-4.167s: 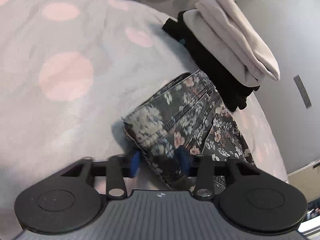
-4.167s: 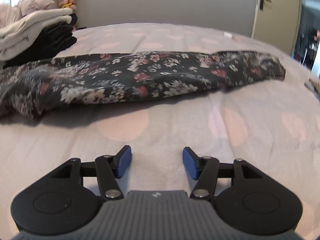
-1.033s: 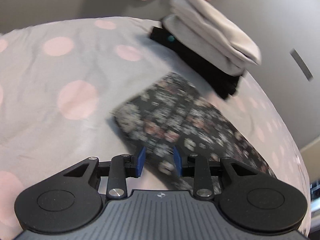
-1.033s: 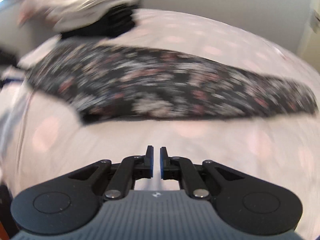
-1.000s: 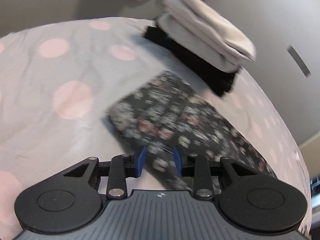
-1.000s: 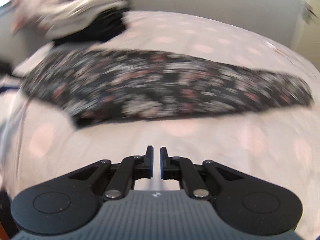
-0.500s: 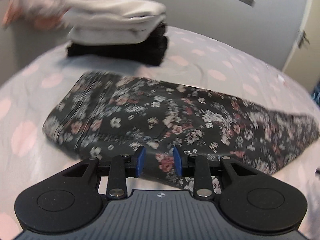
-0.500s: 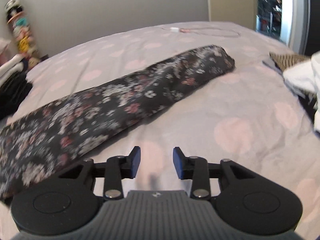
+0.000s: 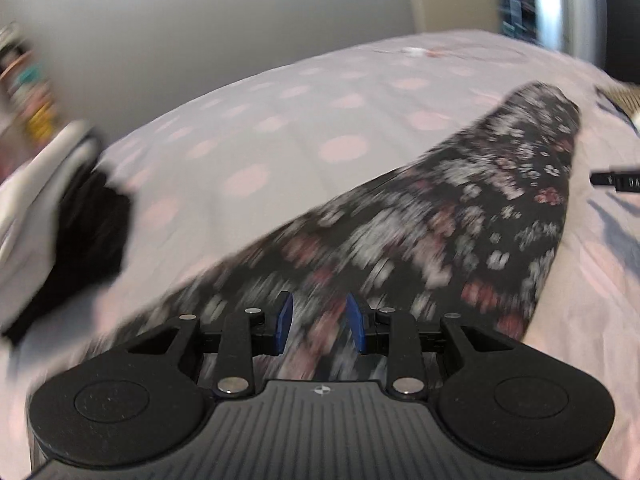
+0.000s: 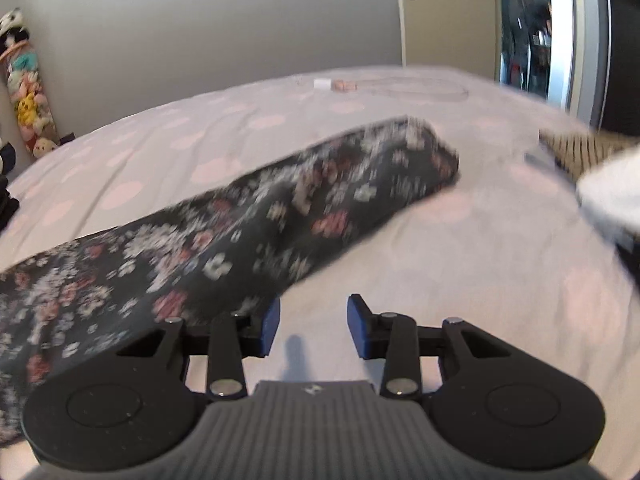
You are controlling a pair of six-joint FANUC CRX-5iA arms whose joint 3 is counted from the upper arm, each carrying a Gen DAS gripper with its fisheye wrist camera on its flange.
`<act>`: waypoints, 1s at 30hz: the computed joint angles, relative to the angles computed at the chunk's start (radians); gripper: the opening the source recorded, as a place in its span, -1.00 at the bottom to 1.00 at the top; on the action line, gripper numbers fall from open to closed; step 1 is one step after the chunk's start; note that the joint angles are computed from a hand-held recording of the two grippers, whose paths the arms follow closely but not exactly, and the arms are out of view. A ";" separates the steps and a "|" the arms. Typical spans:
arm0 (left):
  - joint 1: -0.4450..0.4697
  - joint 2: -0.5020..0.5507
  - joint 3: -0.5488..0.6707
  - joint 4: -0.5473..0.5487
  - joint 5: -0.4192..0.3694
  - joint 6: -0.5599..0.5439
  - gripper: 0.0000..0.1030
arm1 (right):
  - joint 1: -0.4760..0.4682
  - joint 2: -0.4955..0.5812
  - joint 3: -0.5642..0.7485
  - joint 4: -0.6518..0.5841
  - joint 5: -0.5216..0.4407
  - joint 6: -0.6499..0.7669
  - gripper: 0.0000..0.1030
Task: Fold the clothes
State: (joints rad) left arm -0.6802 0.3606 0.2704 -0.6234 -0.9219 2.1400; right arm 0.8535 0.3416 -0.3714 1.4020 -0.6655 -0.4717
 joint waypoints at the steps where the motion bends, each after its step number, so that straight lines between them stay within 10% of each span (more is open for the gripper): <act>1: 0.013 0.038 0.041 0.025 0.011 -0.060 -0.30 | -0.007 0.007 0.005 0.004 -0.008 0.020 -0.20; 8: 0.077 0.285 0.327 0.184 0.014 -0.411 -0.28 | -0.033 0.062 0.055 -0.022 -0.065 0.152 -0.22; 15: 0.098 0.441 0.530 0.246 -0.076 -0.519 -0.29 | -0.058 0.070 0.051 0.025 -0.021 0.061 -0.17; 22: 0.095 0.474 0.551 0.279 -0.079 -0.524 -1.00 | -0.064 0.064 0.046 0.030 -0.005 0.012 -0.15; 30: 0.057 0.494 0.647 0.166 -0.161 -0.454 -1.00 | -0.074 0.047 0.024 0.081 0.004 -0.050 -0.13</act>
